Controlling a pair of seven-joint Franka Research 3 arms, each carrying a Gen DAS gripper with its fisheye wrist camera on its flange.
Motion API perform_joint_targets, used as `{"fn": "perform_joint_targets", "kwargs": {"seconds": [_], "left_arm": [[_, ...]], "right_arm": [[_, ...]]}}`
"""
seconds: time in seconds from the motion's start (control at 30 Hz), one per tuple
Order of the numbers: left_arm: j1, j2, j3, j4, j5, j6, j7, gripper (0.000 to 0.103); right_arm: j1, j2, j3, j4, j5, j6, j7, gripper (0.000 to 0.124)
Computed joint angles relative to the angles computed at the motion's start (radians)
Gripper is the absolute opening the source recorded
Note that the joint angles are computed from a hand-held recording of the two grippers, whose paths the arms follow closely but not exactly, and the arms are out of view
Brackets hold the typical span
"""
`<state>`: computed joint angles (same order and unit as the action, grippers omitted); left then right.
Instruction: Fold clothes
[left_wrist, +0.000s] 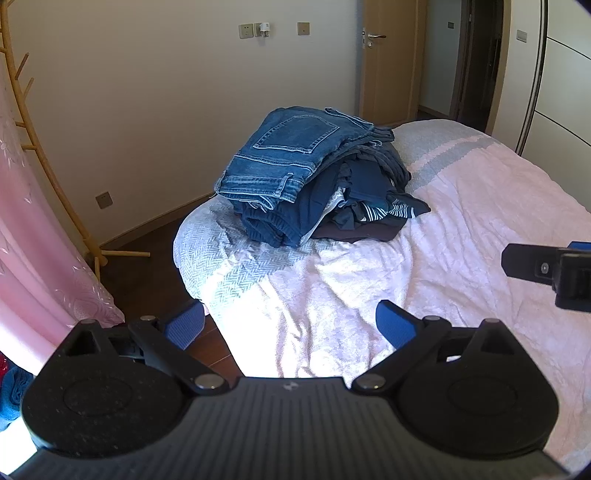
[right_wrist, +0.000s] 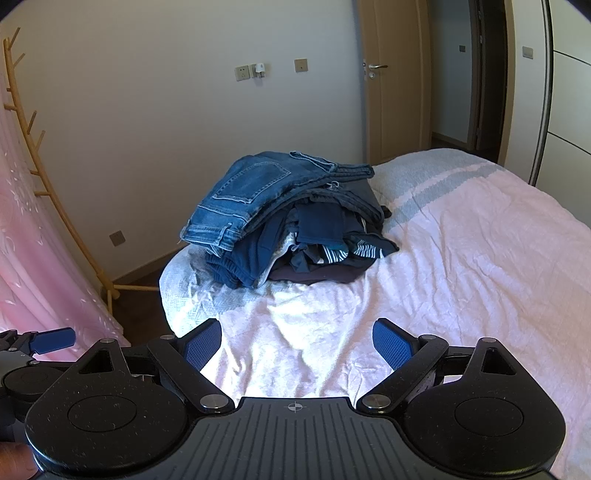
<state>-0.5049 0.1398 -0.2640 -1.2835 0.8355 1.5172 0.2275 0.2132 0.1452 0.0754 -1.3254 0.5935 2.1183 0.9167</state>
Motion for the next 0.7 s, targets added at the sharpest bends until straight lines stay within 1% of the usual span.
{"fn": "perform_joint_targets", "kwargs": {"seconds": [0.4, 0.7], "left_arm": [[-0.001, 0.008, 0.004, 0.013, -0.003, -0.002, 0.007, 0.098], [-0.009, 0.037, 0.014, 0.050, 0.001, -0.025, 0.010, 0.098]], "right_arm": [[-0.004, 0.008, -0.001, 0.013, 0.002, -0.012, 0.003, 0.092], [-0.012, 0.052, 0.004, 0.073, 0.008, -0.047, -0.009, 0.091]]}}
